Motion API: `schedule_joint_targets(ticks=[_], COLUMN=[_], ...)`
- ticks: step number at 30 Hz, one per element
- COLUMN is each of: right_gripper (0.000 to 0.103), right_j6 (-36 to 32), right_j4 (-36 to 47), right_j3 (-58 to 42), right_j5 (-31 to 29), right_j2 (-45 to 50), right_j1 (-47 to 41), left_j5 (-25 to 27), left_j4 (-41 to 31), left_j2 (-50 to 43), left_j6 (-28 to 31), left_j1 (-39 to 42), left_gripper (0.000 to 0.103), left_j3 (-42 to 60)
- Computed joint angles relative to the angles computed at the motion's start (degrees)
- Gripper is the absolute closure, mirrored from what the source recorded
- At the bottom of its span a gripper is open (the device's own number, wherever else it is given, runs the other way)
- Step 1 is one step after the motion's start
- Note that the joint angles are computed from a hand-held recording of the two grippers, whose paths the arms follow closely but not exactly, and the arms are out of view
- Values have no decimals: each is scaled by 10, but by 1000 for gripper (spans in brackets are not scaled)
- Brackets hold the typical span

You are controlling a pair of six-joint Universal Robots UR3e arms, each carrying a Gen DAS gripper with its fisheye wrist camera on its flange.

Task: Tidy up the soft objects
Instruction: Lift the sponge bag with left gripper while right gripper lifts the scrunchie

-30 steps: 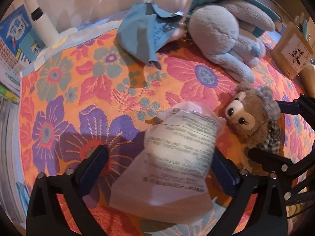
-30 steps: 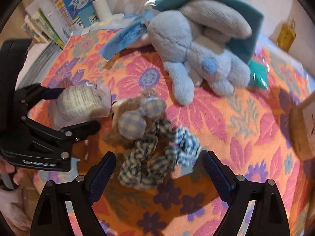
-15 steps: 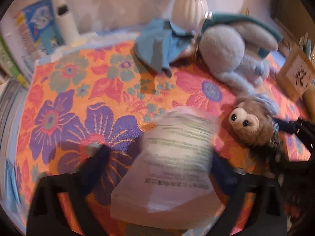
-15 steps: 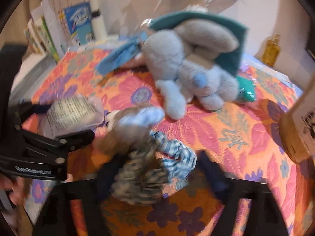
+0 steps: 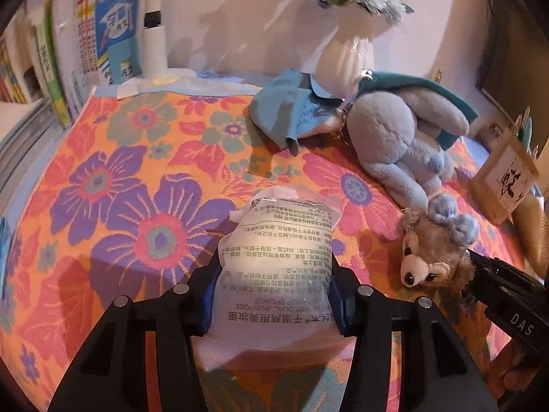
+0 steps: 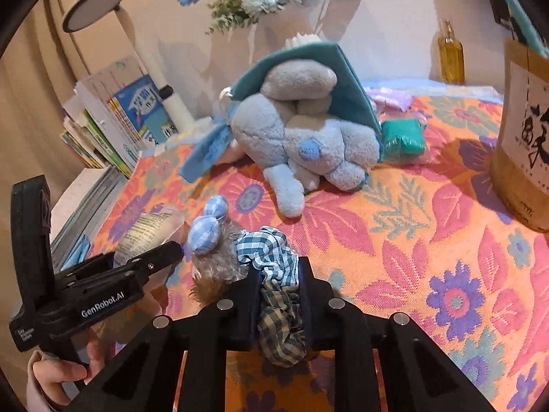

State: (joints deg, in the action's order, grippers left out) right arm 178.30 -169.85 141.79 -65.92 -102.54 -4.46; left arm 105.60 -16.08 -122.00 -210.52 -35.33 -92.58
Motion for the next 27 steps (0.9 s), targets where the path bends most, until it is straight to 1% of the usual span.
schedule_joint_targets(ticks=[3,7,9,10,13,15,18,20,23,26,27], right_gripper=[85,85,85,85,85,85,85,85,85,85,85], right_j6=[12,11,16,20,10,2,-10,-28,-88,-172,-232], right_j4=[-19,-20,-7,2,45,87,155,222,381,584,701], right_j3=[-4,4,2,4,26,35,46,54,55,26,2], right_j5=[-19,-7,-3,5,78,110,142,175,235,277,298], right_j2=[11,5,0,-8,-54,-96,-169,-228,-343,-462,-509], right_j1=[18,7,3,-4,-58,-87,-128,-167,-245,-324,-368], left_j5=[6,18,17,13,-4,-23,-36,-38,-57,-50,-50], left_j4=[-6,-23,-33,-44,-100,-116,-141,-169,-180,-209,-216], left_j2=[-3,-7,1,5,19,32,46,48,50,37,31], left_j6=[2,-1,-15,-22,-41,-53,-64,-68,-70,-66,-65], left_j1=[-1,-8,-6,-4,0,8,11,6,2,-14,-20], left_gripper=[55,55,55,55,55,55,55,55,55,55,55], left_j3=[6,17,13,15,32,32,40,61,81,127,145])
